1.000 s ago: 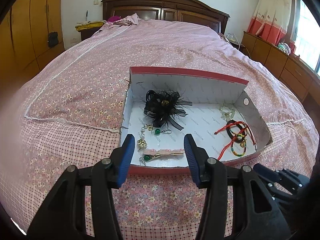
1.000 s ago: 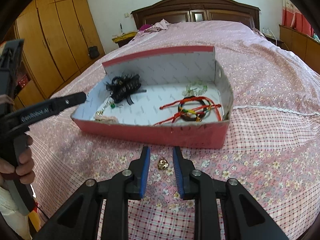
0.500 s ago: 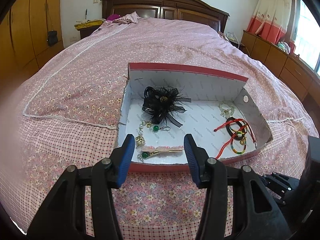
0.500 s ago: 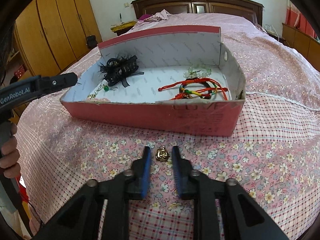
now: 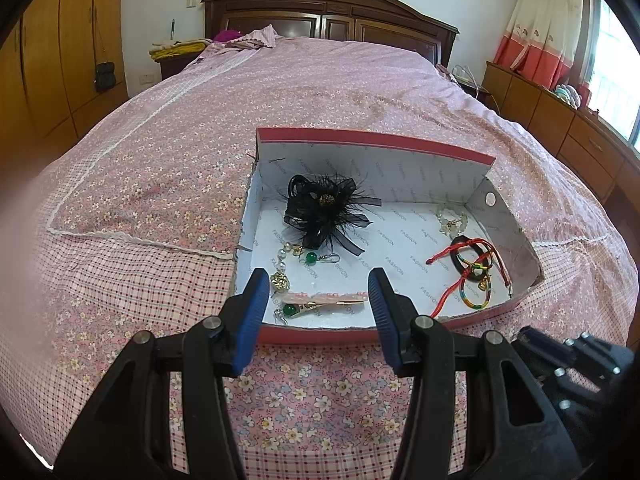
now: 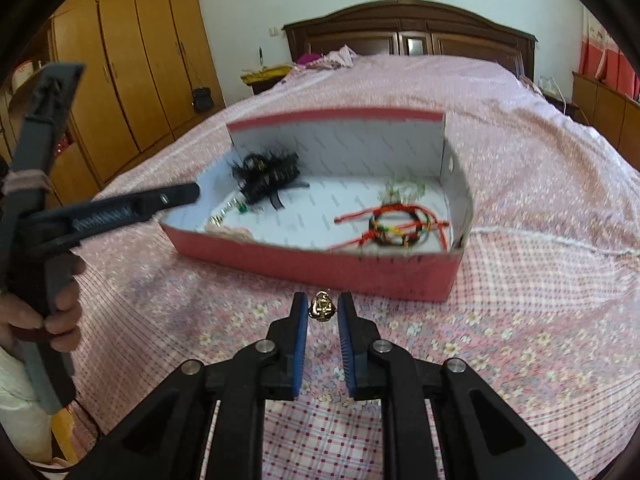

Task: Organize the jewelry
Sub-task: 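Grasp the small gold charm with the right gripper and lift it over the box, then open the right gripper to drop the gold charm into the box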

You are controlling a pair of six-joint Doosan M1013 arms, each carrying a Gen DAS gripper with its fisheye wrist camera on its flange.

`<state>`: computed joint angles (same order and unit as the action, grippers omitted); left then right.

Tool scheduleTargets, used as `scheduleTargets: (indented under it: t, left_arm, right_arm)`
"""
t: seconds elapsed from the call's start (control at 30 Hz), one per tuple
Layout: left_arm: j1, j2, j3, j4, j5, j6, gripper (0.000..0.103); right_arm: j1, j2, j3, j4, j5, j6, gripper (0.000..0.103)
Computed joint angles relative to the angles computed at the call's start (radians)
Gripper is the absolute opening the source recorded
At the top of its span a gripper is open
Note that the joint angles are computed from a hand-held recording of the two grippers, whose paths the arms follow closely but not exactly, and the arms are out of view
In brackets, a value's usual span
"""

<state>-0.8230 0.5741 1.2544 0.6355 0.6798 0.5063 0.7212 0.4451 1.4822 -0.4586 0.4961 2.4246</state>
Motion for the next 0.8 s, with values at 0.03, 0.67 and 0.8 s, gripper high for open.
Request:
scheduleTargets:
  t: [0.03, 0.67, 0.8]
  left_arm:
    - [0.000, 0.000, 0.000, 0.000, 0.000, 0.000, 0.043]
    - [0.002, 0.006, -0.003, 0.005, 0.007, -0.013, 0.044]
    - [0.002, 0.007, -0.004, 0.004, 0.011, -0.016, 0.044]
  right_arm:
    - [0.000, -0.004, 0.000, -0.010, -0.006, 0.009, 0.017]
    - [-0.044, 0.035, -0.066, -0.152, 0.067, 0.170, 0.017]
    - [-0.046, 0.044, -0.073, -0.155, 0.086, 0.166, 0.017]
